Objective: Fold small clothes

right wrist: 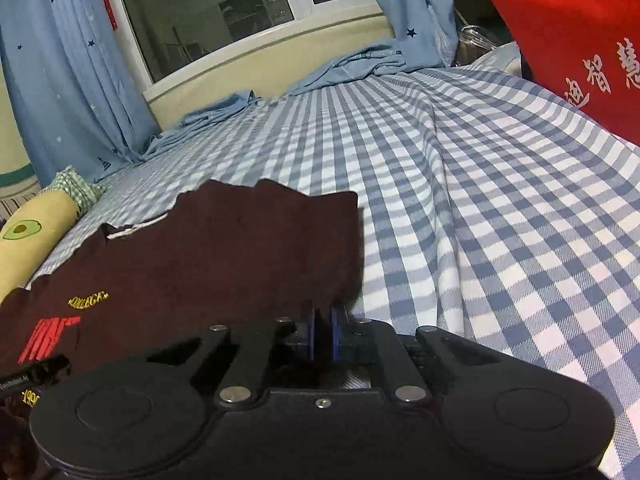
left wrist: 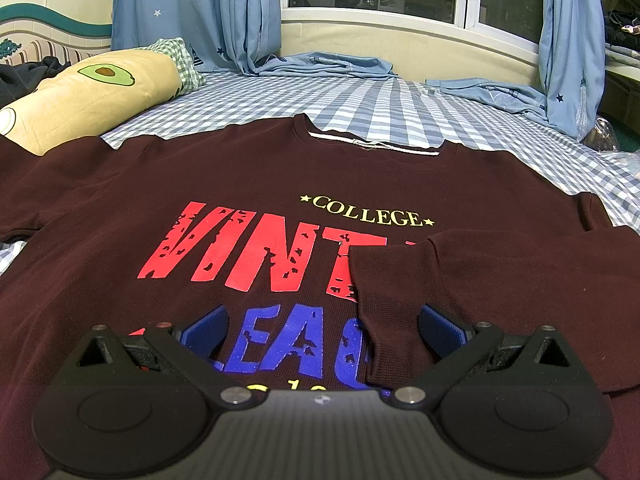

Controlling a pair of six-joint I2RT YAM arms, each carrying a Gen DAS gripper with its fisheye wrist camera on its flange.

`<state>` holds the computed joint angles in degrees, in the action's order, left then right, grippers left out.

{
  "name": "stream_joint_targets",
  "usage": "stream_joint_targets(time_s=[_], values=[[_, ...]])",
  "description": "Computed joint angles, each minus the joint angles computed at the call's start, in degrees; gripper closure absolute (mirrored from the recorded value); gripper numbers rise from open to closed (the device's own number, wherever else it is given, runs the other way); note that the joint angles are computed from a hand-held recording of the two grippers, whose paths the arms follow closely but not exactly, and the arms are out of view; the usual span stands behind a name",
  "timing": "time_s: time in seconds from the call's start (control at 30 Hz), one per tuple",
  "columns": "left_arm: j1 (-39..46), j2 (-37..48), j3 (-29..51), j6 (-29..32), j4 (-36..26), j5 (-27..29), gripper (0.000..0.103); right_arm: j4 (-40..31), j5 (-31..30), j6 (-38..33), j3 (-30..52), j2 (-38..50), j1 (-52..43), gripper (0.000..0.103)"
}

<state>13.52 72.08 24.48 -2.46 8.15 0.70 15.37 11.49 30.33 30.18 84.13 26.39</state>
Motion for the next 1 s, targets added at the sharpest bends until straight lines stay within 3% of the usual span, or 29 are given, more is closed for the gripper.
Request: stream_joint_targets(time_s=[0.07,0.2,0.27,0.33,0.43,0.5,0.63,0.7,0.8,0.87,1.0], values=[[0.0,0.04,-0.01,-0.01,0.04,0.01,0.0,0.73,-0.52,-0.24,-1.2,-1.11,-0.35,0.092],[0.06,0.05,-0.04,0.0,0.12,0.08,0.0,-3.08,3.17,-3.1,-3.48,-7.58,1.82,0.072],[-0.01,0.06,-0.03,-0.01,0.11,-0.01,0.0,-4.71,4.84,-4.37,-5.74,-12.27,3.63,0.055],[-0.04,0.09,-0.01,-0.04,0.11,-0.02,0.0,-8.08,6.77,-5.46,-8.3,-18.33,6.48,0.024],[-0.03,0.1,-0.03,0.03,0.15,-0.07,0.0,-11.61,8.82,-9.47,-12.42,-26.73,11.69,0.004],[-0.04,0.12,-0.04,0.0,0.19,-0.05,0.0,-13.51,13.28,-10.86,-13.05,-27.56,16.5,0.003],[0.01,0.13,-0.06,-0.02,0.22,0.03,0.0,-12.47,25.39,-11.79,-9.32,-16.15,23.05,0.003],[-0.03,0.1,-0.04,0.04,0.15,-0.08,0.0,-11.21,27.87,-10.32,-7.3,-11.74,23.13,0.003],[0.02,0.08,-0.06,-0.01,0.18,0.04,0.0,-9.58,31.1,-6.24,-5.2,-7.71,21.7,0.004],[-0.05,0.07,-0.05,0.02,0.16,-0.07,0.0,-13.47,35.44,0.17,-3.14,-5.74,20.75,0.007],[-0.05,0.07,-0.05,0.0,0.16,-0.05,0.0,-11.65,31.12,1.84,-5.24,-7.15,16.77,0.006]])
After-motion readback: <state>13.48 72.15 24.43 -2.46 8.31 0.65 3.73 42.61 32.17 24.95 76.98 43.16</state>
